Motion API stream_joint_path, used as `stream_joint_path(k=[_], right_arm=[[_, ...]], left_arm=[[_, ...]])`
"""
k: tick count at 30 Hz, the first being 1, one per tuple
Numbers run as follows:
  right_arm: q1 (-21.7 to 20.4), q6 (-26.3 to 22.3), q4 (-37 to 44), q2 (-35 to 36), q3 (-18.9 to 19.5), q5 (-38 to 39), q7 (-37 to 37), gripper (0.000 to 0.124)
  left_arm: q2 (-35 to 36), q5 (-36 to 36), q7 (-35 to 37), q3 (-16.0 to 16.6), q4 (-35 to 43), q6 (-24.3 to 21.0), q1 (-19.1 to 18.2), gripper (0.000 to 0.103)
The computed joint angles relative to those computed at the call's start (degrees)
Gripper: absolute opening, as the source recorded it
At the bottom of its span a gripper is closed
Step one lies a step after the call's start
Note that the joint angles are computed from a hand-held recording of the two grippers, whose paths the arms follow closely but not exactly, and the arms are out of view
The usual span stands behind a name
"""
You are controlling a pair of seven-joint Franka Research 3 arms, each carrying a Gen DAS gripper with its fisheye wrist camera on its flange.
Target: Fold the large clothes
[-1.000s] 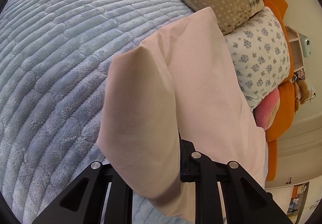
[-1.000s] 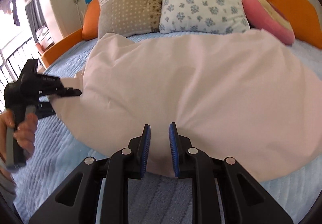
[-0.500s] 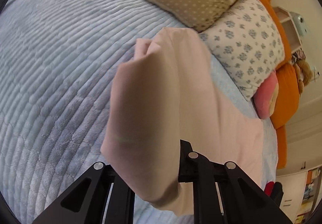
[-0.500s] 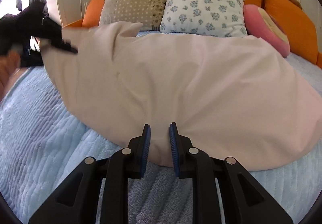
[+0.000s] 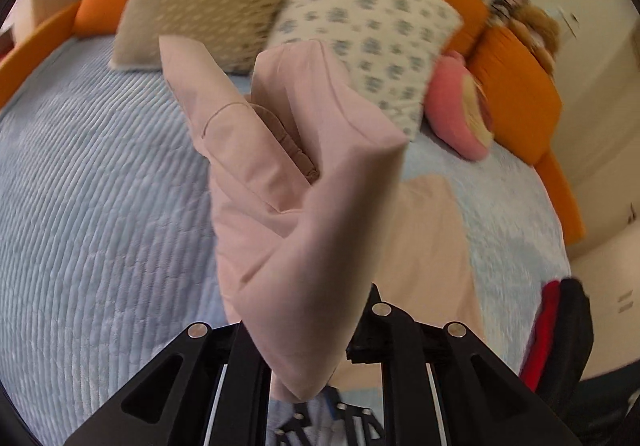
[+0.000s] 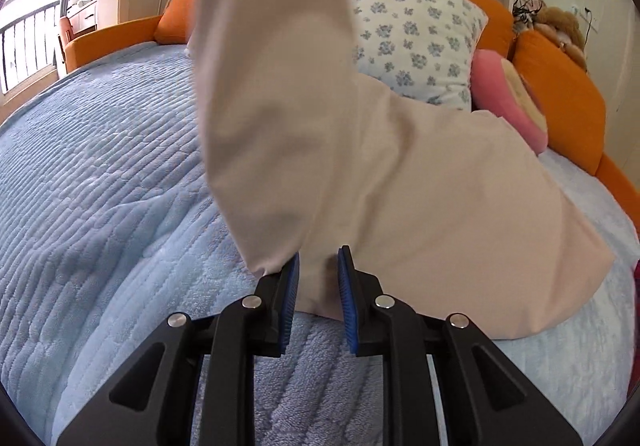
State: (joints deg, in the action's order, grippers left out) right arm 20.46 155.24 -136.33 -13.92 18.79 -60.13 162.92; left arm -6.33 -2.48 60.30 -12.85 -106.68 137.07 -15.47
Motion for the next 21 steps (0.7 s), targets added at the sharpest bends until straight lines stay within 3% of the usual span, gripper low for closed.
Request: stream_joint_path(k=[5, 11, 14, 21], right_arm=[[-0.3, 0.4, -0.6, -0.5, -0.1, 0.3, 0.9, 0.019], [-0.6, 0.1, -0.8, -0.9, 0.2, 0.4, 1.2, 0.019], [-0.9, 1.1, -1.1, -1.0, -0.1, 0.8, 1.4, 0.018], [-2.0, 1.7, -1.6, -1.4, 0.5, 1.9, 1.6, 0.016]], left_arm=[[6.4, 10.8, -2.6, -4.6, 9.5, -6.4, -3.9, 0.015], [16.0, 21.7, -7.2, -6.5, 20.1, -15.5, -11.2, 0.015], [22.6, 28.4, -9.3, -5.8, 27.5, -21.7, -16.3, 0.015], [32.2, 36.1, -11.1, -2.6, 37.6, -31.2, -26.0, 0.016]])
